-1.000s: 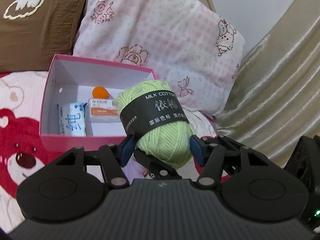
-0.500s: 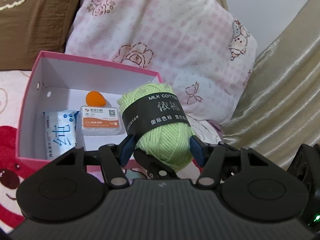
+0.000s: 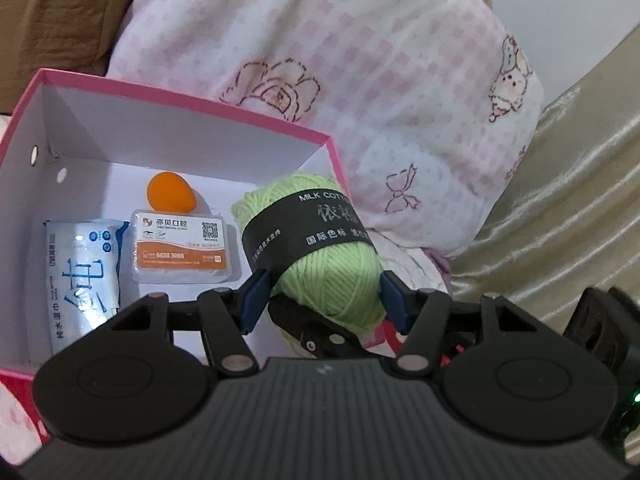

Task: Organize objects
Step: 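Lower the yarn ball into the pink box and open the left tool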

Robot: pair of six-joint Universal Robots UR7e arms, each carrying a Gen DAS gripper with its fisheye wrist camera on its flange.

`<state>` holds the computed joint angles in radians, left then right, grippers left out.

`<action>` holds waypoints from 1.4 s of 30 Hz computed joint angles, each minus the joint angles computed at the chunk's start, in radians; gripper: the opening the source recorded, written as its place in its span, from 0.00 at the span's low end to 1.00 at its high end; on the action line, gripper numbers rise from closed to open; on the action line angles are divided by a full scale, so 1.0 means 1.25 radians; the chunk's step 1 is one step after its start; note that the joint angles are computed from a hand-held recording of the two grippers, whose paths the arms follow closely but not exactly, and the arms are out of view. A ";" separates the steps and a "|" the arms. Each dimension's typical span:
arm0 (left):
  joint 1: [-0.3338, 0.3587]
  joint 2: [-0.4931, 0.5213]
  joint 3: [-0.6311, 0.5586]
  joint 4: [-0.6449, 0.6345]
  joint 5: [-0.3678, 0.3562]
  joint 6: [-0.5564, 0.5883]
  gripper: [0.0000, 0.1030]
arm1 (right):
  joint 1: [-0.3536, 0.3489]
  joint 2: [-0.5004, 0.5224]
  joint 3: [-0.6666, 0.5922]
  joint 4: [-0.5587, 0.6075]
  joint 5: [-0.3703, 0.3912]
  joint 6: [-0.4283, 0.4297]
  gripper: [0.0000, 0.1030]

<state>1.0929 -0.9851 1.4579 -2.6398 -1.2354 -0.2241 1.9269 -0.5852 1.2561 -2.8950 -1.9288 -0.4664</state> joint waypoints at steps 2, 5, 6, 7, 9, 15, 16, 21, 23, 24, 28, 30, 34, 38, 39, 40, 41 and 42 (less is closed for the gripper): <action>0.004 0.006 -0.003 0.000 -0.003 0.009 0.56 | 0.001 0.005 -0.017 0.026 -0.010 -0.005 0.59; 0.018 0.002 0.007 -0.008 -0.034 0.024 0.56 | 0.001 0.013 -0.035 0.052 -0.023 -0.011 0.60; 0.023 0.000 0.012 -0.009 -0.047 0.027 0.56 | 0.000 0.015 -0.035 0.047 -0.024 -0.016 0.60; 0.028 0.001 0.012 -0.004 -0.059 0.028 0.56 | 0.000 0.016 -0.033 0.037 -0.026 -0.021 0.60; 0.034 0.007 0.011 -0.004 -0.072 0.041 0.56 | -0.001 0.018 -0.026 0.018 -0.031 -0.033 0.60; 0.045 0.030 -0.005 -0.015 -0.066 0.030 0.56 | 0.001 0.047 -0.040 -0.022 -0.071 -0.087 0.60; 0.048 0.032 -0.008 -0.015 -0.066 0.027 0.56 | 0.000 0.051 -0.045 -0.019 -0.076 -0.085 0.60; 0.055 0.050 -0.028 0.004 -0.064 0.039 0.54 | -0.007 0.061 -0.049 -0.013 -0.099 -0.097 0.60; 0.060 0.059 -0.041 0.010 -0.067 0.030 0.54 | -0.007 0.071 -0.050 -0.029 -0.109 -0.133 0.60; 0.063 0.062 -0.045 0.012 -0.068 0.025 0.53 | -0.006 0.075 -0.054 -0.031 -0.113 -0.145 0.60; 0.074 0.071 -0.055 0.008 -0.080 0.004 0.50 | -0.005 0.099 -0.080 -0.036 -0.130 -0.184 0.61; 0.077 0.072 -0.058 0.018 -0.085 -0.007 0.47 | -0.004 0.100 -0.088 -0.018 -0.135 -0.193 0.65; 0.078 0.071 -0.064 0.045 -0.088 -0.013 0.46 | -0.014 0.055 -0.079 0.093 -0.080 -0.154 0.70; 0.082 0.075 -0.070 0.060 -0.092 -0.040 0.45 | -0.013 0.040 -0.086 0.155 -0.083 -0.127 0.58; 0.082 0.076 -0.072 0.063 -0.092 -0.047 0.44 | -0.011 0.043 -0.085 0.147 -0.100 -0.129 0.52; 0.082 0.079 -0.075 0.068 -0.093 -0.055 0.44 | -0.011 0.042 -0.078 0.132 -0.103 -0.126 0.51; 0.082 0.082 -0.081 0.077 -0.094 -0.078 0.44 | -0.012 0.040 -0.070 0.118 -0.099 -0.116 0.49; 0.081 0.088 -0.088 0.086 -0.095 -0.098 0.44 | -0.013 0.038 -0.064 0.108 -0.097 -0.108 0.48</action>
